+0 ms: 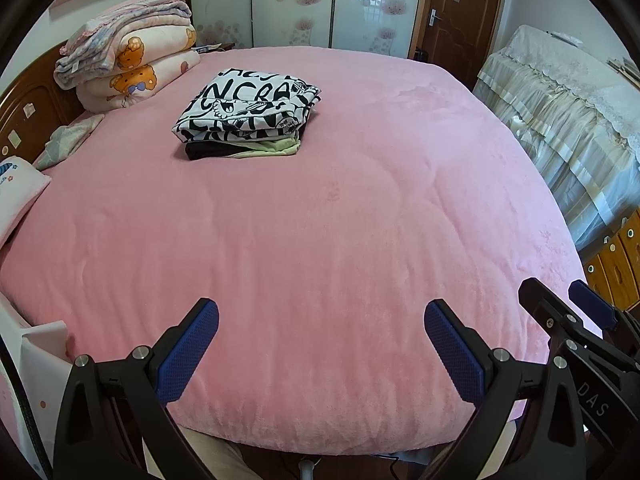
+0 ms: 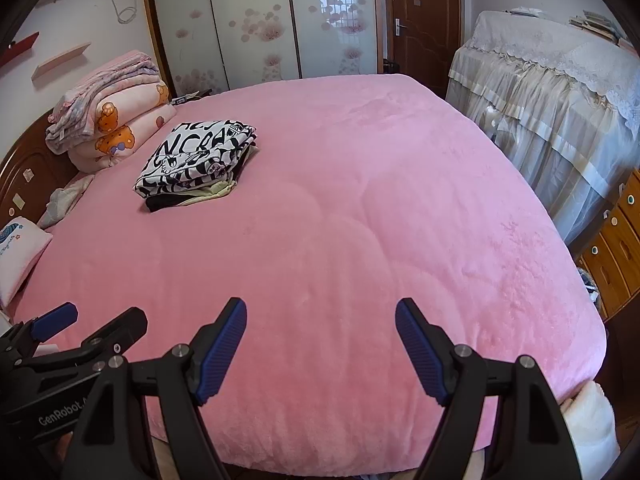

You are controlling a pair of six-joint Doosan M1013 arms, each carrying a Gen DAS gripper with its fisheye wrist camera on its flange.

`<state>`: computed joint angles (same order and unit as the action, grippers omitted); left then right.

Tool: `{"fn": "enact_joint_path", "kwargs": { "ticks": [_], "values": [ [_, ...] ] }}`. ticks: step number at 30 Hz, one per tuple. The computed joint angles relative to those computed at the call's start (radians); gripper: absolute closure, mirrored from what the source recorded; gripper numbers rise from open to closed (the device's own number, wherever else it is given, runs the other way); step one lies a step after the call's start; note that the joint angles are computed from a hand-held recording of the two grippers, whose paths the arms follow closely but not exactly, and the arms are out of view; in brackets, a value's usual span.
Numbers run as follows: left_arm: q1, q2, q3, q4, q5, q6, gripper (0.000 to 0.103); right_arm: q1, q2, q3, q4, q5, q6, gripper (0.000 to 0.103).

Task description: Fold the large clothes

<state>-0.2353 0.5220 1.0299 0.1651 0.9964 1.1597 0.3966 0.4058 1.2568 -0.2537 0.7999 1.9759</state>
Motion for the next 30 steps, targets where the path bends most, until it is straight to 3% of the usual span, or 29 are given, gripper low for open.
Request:
{"fn": "enact_joint_path", "kwargs": {
  "ticks": [30],
  "values": [
    [0.001, 0.005, -0.001, -0.006, 0.019, 0.001, 0.001, -0.007, 0.002, 0.012, 0.004, -0.004, -0.010, 0.026]
  ]
}}
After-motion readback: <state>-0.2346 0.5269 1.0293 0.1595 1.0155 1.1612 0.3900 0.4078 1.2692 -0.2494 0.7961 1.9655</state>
